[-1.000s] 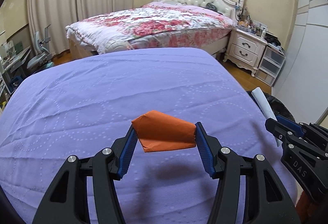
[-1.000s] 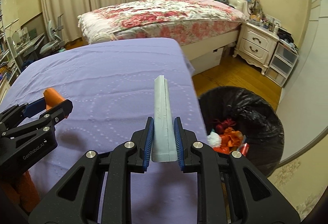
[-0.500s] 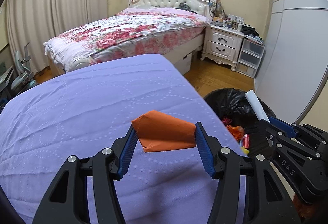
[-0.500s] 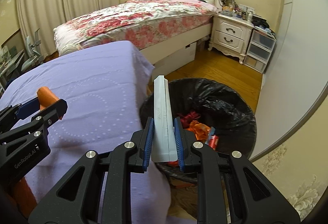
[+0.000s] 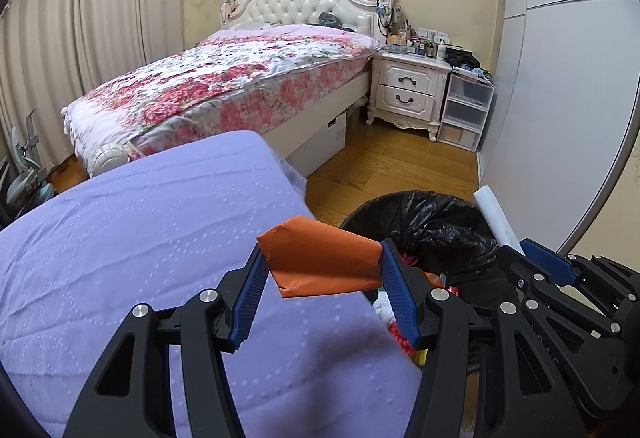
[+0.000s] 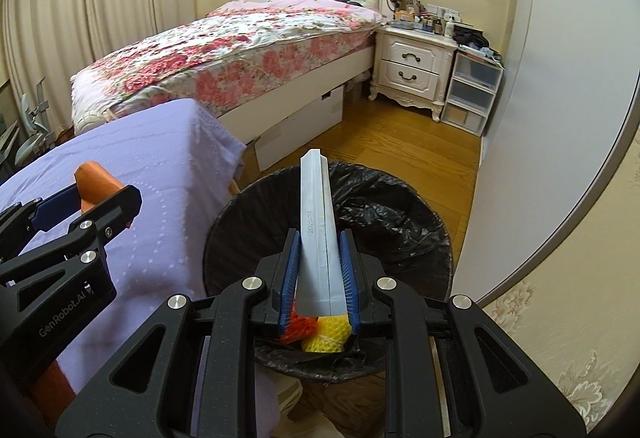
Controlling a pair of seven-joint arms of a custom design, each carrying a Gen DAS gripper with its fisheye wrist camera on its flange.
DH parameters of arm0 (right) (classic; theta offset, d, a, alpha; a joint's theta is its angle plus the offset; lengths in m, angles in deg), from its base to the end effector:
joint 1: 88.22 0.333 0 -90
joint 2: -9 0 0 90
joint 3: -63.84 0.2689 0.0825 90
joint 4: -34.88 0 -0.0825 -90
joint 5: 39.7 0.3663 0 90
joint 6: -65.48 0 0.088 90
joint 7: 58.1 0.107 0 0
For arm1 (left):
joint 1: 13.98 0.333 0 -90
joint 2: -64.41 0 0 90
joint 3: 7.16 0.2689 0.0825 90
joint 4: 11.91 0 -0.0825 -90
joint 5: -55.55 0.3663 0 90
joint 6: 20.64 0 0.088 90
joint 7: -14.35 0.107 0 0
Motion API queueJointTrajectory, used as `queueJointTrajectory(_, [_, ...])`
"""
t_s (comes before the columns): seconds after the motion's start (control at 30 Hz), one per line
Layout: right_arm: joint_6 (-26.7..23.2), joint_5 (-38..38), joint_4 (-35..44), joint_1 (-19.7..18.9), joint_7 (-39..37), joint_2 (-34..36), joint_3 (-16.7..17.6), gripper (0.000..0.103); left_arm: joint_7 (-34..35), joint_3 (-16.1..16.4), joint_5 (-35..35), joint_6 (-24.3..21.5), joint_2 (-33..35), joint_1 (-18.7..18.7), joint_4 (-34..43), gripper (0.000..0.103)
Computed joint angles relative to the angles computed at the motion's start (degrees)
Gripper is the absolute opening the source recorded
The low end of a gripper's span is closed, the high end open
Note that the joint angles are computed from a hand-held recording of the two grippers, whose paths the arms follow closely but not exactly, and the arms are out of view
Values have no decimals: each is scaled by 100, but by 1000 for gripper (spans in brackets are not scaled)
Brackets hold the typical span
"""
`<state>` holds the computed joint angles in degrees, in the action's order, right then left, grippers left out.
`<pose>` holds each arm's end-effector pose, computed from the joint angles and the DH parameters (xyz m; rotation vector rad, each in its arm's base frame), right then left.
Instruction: Collect trash
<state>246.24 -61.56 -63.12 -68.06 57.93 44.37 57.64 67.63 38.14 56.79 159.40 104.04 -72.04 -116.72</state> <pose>0.6482 0.2073 0.3005 -1.8839 1.5085 -0.6711 0.6243 -0.2198 0.3112 -1.7387 1.6222 -0.7691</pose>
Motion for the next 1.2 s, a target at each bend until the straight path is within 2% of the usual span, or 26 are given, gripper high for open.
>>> queueJointTrajectory(0.1, [-90,45,190,-9,36,140,-40,20,-24,-195,31,-159,139,228,325,56])
queueJointTrajectory(0.4, [-421,248,775,-361,-97,549,264,20,-328,-792,547,-610,498,931,1223,56])
queueJointTrajectory(0.6, [-534,363,1037,-446,-151,729,334,20,-398,-1326,855,-869,621,1452,1703,56])
queueJointTrajectory(0.7, [-547,392,1108,-441,-136,792,309,23,-343,-1668,989,-1011,607,1758,1867,63])
queueJointTrajectory(0.77, [-546,398,1138,-418,-102,819,269,31,-483,-1667,1143,-1022,606,1770,1883,73])
queueJointTrajectory(1.07, [-442,252,1058,-145,326,767,-142,50,-1179,-1634,1843,-1064,509,1772,1807,80])
queueJointTrajectory(1.2, [-381,149,938,-65,516,687,-276,54,-1530,-1583,2173,-1080,396,1742,1690,81])
